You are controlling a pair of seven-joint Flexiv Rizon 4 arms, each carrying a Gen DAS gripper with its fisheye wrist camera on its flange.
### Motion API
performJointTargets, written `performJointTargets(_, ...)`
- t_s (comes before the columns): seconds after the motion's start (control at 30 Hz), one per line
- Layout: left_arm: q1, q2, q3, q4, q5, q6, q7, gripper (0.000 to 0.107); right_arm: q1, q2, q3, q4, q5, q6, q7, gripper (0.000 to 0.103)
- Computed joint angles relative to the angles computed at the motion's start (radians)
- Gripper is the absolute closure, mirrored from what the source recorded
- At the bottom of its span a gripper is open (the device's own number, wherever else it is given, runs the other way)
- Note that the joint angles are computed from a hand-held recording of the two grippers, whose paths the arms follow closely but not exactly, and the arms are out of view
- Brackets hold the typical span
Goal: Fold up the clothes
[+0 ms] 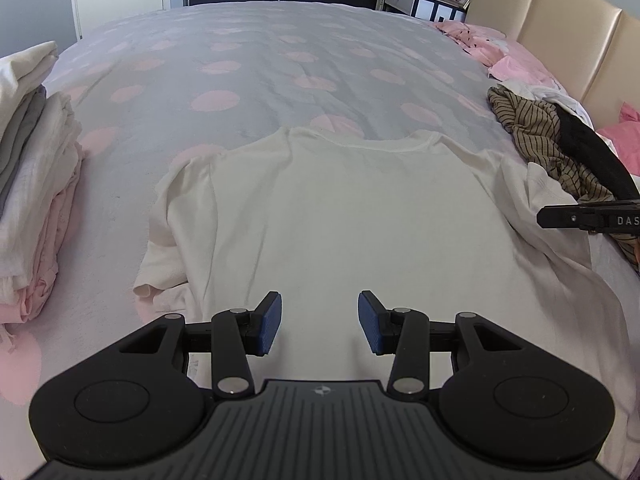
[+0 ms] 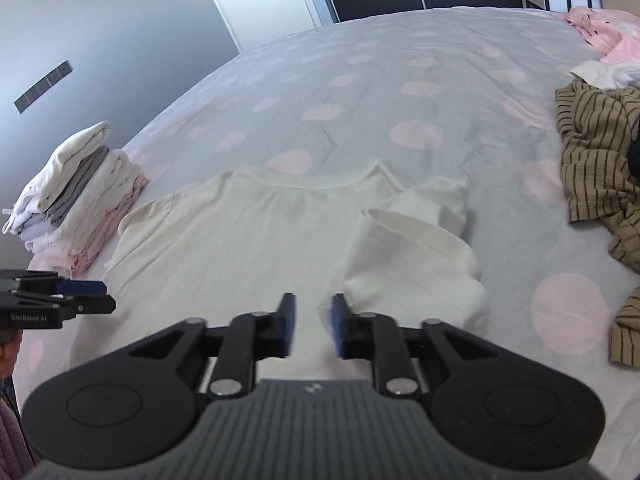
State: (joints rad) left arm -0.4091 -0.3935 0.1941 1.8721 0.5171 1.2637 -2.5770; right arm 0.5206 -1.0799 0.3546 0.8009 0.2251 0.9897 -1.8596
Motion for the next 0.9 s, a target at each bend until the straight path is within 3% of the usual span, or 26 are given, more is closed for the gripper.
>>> performJointTargets(0.13, 0.001, 0.002, 0.002, 0.002, 0.005, 0.001, -0.004, 0.066, -0.018, 0.027, -0.006, 0.037, 0.013, 0.075, 0.01, 0.07)
performJointTargets(0.27, 0.004, 0.002, -0.001, 0.003, 0.002, 0.0, 0.0, 0.066, 0.001, 0.03, -0.105, 0.053, -0.041, 0.161, 0.167, 0.069)
performJointTargets(0.37, 0.007, 0.004, 0.001, 0.006, 0.003, 0.006, 0.002, 0.066, 0.002, 0.013, -0.173, 0.048, -0.085, 0.162, 0.327, 0.069)
performJointTargets(0.47, 0.006, 0.002, 0.002, 0.004, 0.004, 0.005, -0.001, 0.066, -0.041, -0.008, -0.121, 0.024, -0.082, 0.101, 0.399, 0.064)
performJointTargets(0.53, 0.004, -0.001, 0.001, -0.001, 0.003, -0.002, 0.0, 0.066, -0.077, -0.026, -0.047, -0.003, -0.041, 0.057, 0.419, 0.05)
performJointTargets(0.6, 0.005, -0.004, -0.004, -0.005, 0.001, -0.006, 0.008, 0.066, -0.082, -0.036, -0.031, -0.016, -0.017, 0.038, 0.444, 0.05)
performJointTargets(0.67, 0.006, -0.007, -0.008, -0.01, -0.001, -0.012, 0.022, 0.066, -0.083, -0.045, -0.018, -0.024, -0.003, 0.032, 0.44, 0.065)
performJointTargets(0.7, 0.002, -0.008, -0.007, -0.013, 0.003, -0.016, 0.024, 0.066, -0.087, -0.049, -0.002, -0.031, 0.008, 0.032, 0.419, 0.083)
performJointTargets(0.77, -0.003, -0.005, -0.003, -0.013, 0.011, -0.019, 0.024, 0.066, -0.082, -0.037, 0.0, -0.016, 0.016, 0.072, 0.373, 0.088)
performJointTargets(0.83, -0.002, -0.003, -0.003, -0.009, 0.014, -0.013, 0.02, 0.066, -0.066, -0.005, -0.024, 0.037, 0.004, 0.164, 0.338, 0.099)
performJointTargets(0.9, -0.003, -0.004, -0.003, -0.011, 0.015, -0.014, 0.016, 0.066, -0.044, 0.03, -0.074, 0.089, -0.03, 0.24, 0.37, 0.099)
